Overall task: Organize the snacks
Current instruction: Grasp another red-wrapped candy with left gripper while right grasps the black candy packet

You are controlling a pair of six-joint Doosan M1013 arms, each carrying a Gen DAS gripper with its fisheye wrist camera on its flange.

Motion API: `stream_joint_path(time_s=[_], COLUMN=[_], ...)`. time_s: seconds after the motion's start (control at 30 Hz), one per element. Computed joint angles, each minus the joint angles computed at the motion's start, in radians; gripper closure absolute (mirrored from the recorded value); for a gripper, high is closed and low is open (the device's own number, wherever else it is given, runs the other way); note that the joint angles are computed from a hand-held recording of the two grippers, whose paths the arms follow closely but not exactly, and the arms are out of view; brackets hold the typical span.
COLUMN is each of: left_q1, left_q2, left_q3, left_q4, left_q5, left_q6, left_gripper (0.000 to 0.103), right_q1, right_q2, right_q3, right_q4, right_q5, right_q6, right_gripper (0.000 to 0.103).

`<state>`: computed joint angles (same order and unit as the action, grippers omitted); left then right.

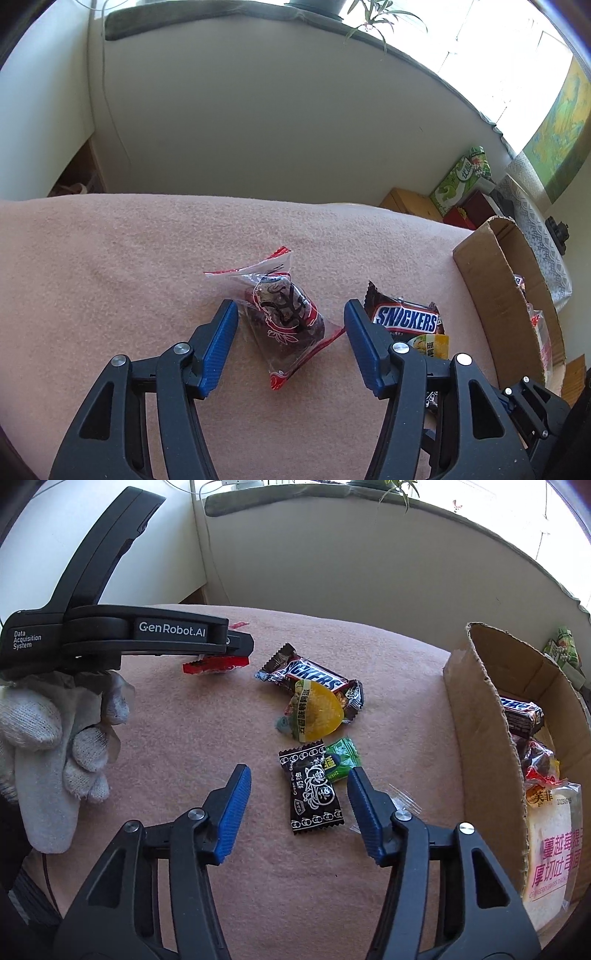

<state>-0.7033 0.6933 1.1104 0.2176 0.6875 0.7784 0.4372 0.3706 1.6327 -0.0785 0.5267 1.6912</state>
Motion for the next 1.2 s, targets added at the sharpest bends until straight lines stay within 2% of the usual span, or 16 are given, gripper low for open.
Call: stream_joint_path(time_s=[0.2,0.27,0.47,0.63,1.03,1.2], left_q1=[-0.004,-0.003,-0.007,-0.005,-0.01,-0.022], left_q2=[0.003,0.004,0.0,-0.01,-0.036,-0.06], left_q3=[-0.003,-0.006,-0.001,0.016,0.049,0.069], left_q4=[0.005,0.005,0.008,0.013,0.031,0.076], left_q5=[0.008,0.01,-0.001,-0.019,-0.055,-0.08], left_q6=[0.012,0.012,0.029,0.029,0.002,-0.019], left_gripper=[0.044,0.044,0.059,0.066,0.068,0.068], right_q1=[0.001,0.0,0.001,-0.006,-0.011,-0.011], right_q2=[0.018,0.025,0.026,0.025,-0.026,-0.045], right_q3=[-0.016,-0.025,-0.027,-0.029,0.024,0.036], right_q4=[-0.013,-0.028,-0.029,0.001,0.05,0.039], right_q5=[0.019,0.024,0.032,0.03,-0.021,-0.034], right_q6=[0.001,0.009,0.011,-0.014,-0.037,-0.025], right_gripper=[0.049,0.054,0.075,0.075,0.076,0.076])
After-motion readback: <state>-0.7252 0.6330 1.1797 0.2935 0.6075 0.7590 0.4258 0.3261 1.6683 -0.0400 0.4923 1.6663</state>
